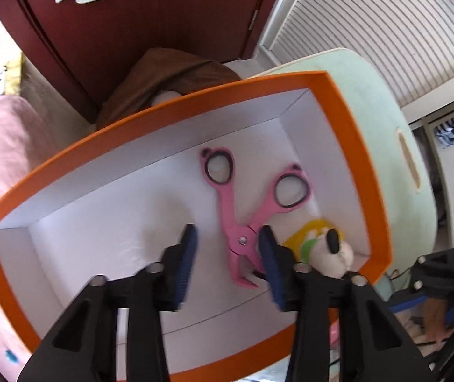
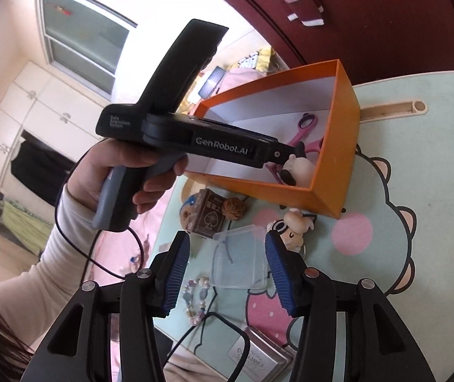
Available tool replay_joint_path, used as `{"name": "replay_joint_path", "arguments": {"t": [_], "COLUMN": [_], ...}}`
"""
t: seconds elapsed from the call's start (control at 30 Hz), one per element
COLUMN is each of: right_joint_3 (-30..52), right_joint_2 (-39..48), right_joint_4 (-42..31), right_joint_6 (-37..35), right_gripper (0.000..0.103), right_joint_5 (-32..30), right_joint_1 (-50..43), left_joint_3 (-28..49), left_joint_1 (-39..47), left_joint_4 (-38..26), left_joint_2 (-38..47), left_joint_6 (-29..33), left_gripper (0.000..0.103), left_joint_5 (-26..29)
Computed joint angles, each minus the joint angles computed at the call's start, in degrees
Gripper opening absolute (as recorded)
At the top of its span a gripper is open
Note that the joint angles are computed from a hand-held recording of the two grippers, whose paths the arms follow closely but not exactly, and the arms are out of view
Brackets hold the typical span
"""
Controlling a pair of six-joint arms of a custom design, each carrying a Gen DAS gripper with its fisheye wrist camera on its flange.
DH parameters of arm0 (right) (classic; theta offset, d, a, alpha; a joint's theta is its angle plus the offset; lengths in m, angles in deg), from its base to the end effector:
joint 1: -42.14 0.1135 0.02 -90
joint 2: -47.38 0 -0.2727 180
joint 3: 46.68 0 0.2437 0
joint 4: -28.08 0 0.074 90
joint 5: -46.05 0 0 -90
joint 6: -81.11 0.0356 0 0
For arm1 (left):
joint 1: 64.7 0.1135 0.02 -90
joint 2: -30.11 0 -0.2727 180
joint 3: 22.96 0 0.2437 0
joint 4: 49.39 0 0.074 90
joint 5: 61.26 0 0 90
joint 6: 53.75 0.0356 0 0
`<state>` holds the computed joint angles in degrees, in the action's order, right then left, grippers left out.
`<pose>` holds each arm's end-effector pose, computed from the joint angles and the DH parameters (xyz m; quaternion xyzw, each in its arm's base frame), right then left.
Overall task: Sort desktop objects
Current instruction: 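Reach the left gripper into the box and grasp the pink scissors, then lift the scissors with the left gripper while the right grasps the dog-on-duck figurine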
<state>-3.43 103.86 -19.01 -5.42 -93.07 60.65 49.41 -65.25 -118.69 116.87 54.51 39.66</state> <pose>0.1383 0.0747 0.2005 -0.2206 0.8577 0.4388 0.1521 0.2525 -0.0092 0.2169 0.1676 0.9797 -0.0854 0.0688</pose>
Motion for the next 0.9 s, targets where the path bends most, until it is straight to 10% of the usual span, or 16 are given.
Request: {"name": "replay_joint_path", "arguments": {"t": [0.47, 0.9], "right_joint_3": [11.46, 45.73], "right_joint_2": [0.89, 37.27], "right_joint_4": [-5.69, -29.84], "right_joint_6": [-3.6, -3.22], "right_gripper": [0.049, 0.048], "right_joint_5": [15.24, 36.25], "right_joint_1": [5.11, 17.88], "left_joint_3": [-5.31, -3.97], "left_joint_1": [23.09, 43.31], "left_joint_4": [0.12, -14.44], "left_joint_2": [-12.18, -21.31], "left_joint_6": [8.93, 22.58], "left_gripper": [0.026, 0.026], "left_joint_5": [5.42, 24.89]}}
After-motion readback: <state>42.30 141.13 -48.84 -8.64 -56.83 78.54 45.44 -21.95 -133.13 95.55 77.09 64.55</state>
